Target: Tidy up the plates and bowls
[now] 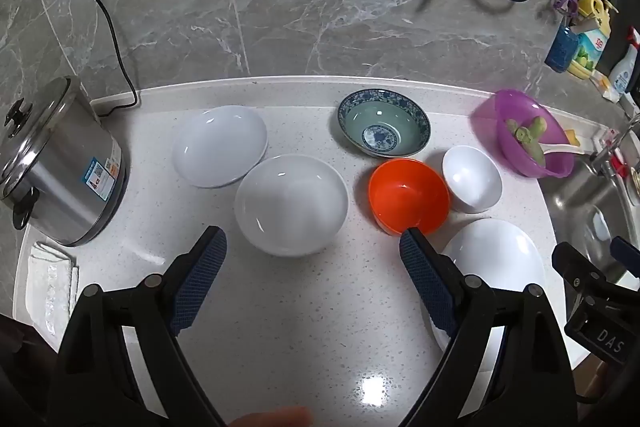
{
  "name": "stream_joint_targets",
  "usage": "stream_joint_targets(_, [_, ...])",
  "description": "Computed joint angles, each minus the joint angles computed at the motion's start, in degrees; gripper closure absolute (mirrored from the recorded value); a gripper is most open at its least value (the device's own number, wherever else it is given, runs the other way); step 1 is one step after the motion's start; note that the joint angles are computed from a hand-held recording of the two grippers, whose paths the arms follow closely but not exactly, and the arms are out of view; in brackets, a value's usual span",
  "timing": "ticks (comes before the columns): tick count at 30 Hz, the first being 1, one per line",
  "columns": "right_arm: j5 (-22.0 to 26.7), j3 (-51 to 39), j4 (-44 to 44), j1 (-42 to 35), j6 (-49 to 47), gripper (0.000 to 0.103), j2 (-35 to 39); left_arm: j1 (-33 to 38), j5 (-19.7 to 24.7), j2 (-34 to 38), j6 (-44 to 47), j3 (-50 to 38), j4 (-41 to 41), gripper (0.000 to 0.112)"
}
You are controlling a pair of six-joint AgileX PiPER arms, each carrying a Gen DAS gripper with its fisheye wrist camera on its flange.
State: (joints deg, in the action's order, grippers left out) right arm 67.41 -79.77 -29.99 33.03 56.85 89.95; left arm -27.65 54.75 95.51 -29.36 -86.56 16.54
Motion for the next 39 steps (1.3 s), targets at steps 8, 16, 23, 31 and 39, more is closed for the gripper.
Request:
stream_joint_targets(8, [0.32,-0.27,-0.27,0.26,0.28,0.000,0.36,-0.35,0.46,0.40,-0.41,-0.54,0.47,0.024])
stream_joint_targets(16, [0.09,-0.17,-0.16,0.34,0.30,0.000,0.35,-0.09,0.61,-0.14,-0.03,-0.12,0.19,0.024])
stream_joint_targets(23, [0.17,-0.28,-0.17,0.40,0.43,0.000,0.47,-0.41,0.19,-0.46,-0.45,0.87,0.71,0.024])
stream_joint_targets(31, [0.06,-0.21,-0.13,0.37,0.49,0.000,0.47,-0.84,0.02,-0.76,-1.15,1.53,1.29,0.024])
stream_joint_targets(39, [0.05,-0.20,-0.12,0.40,0.46,0.000,0.51,-0.86,-0.25,-0.73,-1.31,1.86,1.33,0.024])
